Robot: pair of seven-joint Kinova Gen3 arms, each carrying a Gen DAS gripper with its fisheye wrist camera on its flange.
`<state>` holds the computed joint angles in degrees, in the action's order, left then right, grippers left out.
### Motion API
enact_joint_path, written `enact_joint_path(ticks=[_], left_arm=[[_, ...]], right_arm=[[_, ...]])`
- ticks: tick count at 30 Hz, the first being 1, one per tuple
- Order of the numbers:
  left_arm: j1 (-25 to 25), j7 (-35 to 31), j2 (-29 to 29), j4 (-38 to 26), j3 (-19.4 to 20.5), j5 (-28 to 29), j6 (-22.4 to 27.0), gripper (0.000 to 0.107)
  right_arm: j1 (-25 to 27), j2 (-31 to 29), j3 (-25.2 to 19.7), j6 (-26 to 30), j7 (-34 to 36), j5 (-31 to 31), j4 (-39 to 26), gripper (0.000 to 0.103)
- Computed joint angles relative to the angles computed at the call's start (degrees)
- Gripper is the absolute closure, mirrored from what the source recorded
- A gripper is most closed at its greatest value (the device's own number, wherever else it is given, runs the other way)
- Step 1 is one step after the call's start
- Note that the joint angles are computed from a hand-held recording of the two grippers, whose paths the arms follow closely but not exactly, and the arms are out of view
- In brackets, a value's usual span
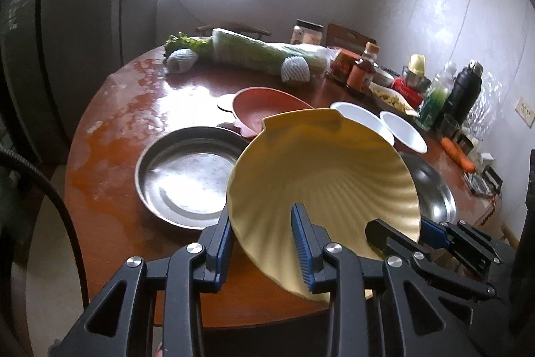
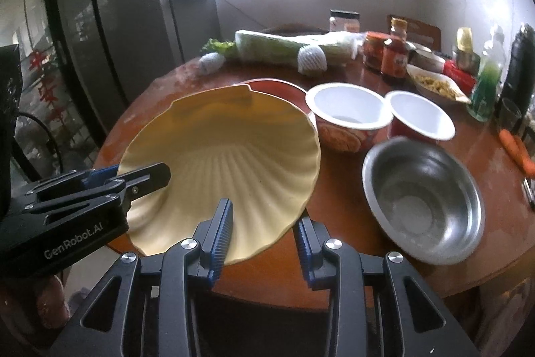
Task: Organize plates and bowls
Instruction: 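Grasp the yellow shell plate rim with the right gripper while the left gripper steadies it, then carry the shell plate over the silver pan and lower it inside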
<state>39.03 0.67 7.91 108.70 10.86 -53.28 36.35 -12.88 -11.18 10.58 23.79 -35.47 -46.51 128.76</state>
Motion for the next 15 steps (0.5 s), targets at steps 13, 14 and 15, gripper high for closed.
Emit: enact_joint_path(ticks=[13,14,15], left_arm=[[-4.6,2.6,-5.5,2.2,2.1,-2.4,4.0,0.074],[-5.2,2.3,-6.0,2.2,2.3,-2.3,4.1,0.073],[-5.7,2.3,-6.3,2.3,2.7,-2.5,4.4,0.073]], right_arm=[[-4.8,1.1,-2.4,-1.1,1.1,-2.7,-4.9,0.066],[-5.0,1.4,-2.8,-1.2,1.2,-3.1,-5.5,0.066],[-5.3,1.5,-2.6,-1.1,1.9,-3.9,-5.9,0.066]])
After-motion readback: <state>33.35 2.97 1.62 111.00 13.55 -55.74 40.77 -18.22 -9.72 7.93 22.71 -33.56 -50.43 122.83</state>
